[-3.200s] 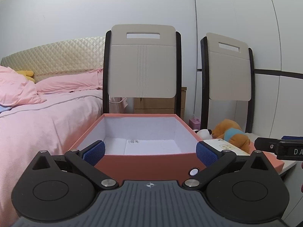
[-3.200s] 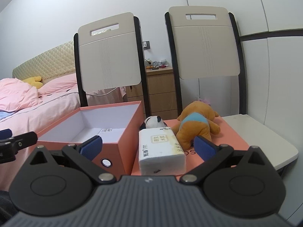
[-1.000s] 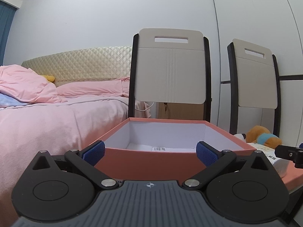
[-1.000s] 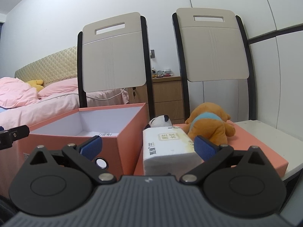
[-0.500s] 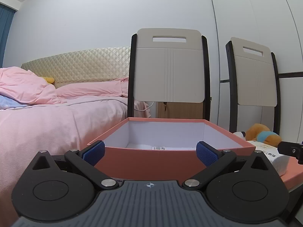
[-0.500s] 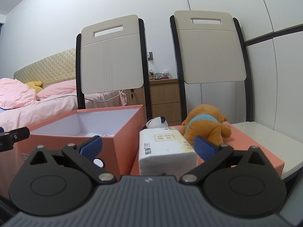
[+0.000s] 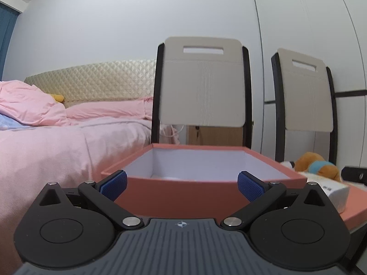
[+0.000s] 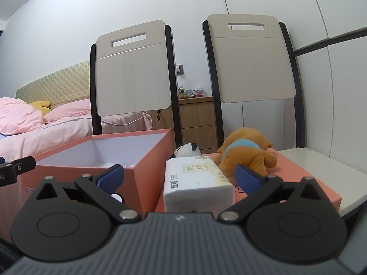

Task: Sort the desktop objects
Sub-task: 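Grasp the white tissue pack on the lid with the left gripper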

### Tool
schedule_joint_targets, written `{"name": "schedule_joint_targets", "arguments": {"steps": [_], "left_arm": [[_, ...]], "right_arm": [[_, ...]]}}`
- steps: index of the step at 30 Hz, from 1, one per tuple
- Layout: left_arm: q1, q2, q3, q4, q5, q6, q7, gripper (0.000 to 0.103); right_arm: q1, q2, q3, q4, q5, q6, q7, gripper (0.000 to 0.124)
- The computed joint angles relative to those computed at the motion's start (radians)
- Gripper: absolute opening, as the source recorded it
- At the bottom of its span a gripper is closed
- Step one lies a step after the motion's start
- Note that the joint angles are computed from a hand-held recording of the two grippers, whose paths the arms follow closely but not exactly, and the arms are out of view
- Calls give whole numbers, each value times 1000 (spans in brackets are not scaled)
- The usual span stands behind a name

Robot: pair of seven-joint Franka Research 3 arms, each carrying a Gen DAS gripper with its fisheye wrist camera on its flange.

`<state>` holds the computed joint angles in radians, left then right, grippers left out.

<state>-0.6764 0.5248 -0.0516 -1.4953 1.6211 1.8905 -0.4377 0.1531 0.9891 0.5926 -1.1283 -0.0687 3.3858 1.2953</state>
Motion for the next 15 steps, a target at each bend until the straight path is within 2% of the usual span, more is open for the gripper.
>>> {"name": "schedule_joint_targets", "arguments": {"steps": [4, 9, 15], "left_arm": [[-6, 25, 0, 24, 14, 28, -6, 103], [-37, 116, 25, 140, 48, 94, 51, 103], [-77, 325, 77, 443, 49, 235, 186, 103]], "right_arm": [[-16, -26, -17, -45, -11, 45, 13, 103], [-61, -85, -46, -150, -49, 111, 76, 103], [-137, -148, -64, -260, -108, 148, 176, 103]]}}
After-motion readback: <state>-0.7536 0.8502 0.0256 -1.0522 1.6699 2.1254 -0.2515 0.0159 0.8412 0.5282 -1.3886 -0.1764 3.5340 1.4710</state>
